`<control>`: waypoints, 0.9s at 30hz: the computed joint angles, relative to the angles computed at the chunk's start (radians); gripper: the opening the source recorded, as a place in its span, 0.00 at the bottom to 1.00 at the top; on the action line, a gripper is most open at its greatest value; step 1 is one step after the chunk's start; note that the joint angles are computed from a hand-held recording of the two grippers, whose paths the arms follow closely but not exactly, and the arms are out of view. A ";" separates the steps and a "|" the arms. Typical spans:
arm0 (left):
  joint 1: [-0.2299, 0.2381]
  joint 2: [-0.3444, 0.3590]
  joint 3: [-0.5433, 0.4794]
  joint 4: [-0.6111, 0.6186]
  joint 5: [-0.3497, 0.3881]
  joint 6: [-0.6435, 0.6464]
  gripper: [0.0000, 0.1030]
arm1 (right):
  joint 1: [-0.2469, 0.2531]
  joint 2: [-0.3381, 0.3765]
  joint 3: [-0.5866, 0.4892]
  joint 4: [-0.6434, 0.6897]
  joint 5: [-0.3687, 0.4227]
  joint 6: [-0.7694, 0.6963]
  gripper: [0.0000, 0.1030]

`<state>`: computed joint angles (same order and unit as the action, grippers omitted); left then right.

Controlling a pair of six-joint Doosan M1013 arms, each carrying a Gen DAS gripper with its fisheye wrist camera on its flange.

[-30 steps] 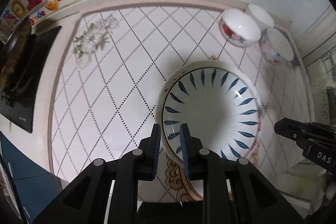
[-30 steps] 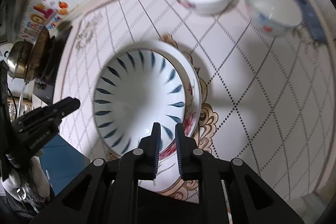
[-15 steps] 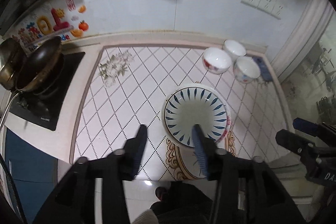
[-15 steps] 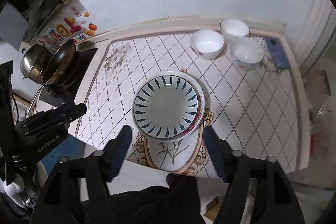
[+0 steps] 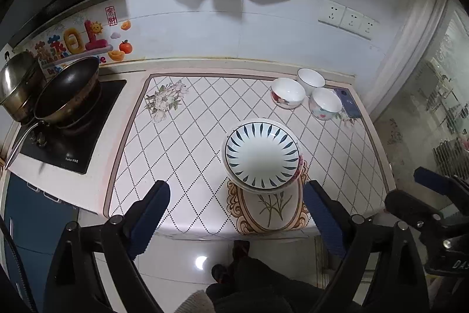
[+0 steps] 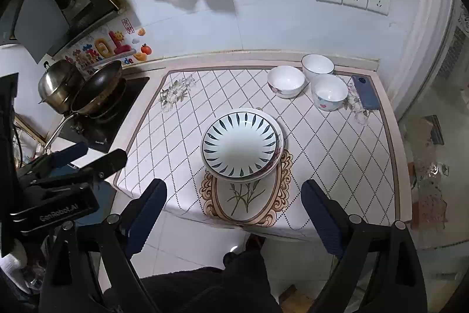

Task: Organize plates and bowls
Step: 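Move both grippers toward the white bowls beside the wall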

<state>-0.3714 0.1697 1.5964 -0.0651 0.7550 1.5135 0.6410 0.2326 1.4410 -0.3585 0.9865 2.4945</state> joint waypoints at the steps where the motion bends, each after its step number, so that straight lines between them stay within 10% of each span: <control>1: -0.003 0.001 -0.001 0.008 -0.003 -0.007 0.91 | 0.006 -0.005 0.003 -0.013 0.003 0.012 0.93; 14: -0.041 0.222 -0.253 0.067 0.058 -0.101 0.91 | -0.176 0.054 -0.003 0.150 -0.086 -0.108 0.93; 27: -0.039 0.744 -0.972 -0.063 0.518 -0.088 0.72 | -0.486 0.335 -0.220 0.647 -0.123 -0.449 0.92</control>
<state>-0.4104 0.9135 0.6249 -0.1285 1.2729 1.4251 0.1550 0.5672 1.2207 0.2889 0.8634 2.0455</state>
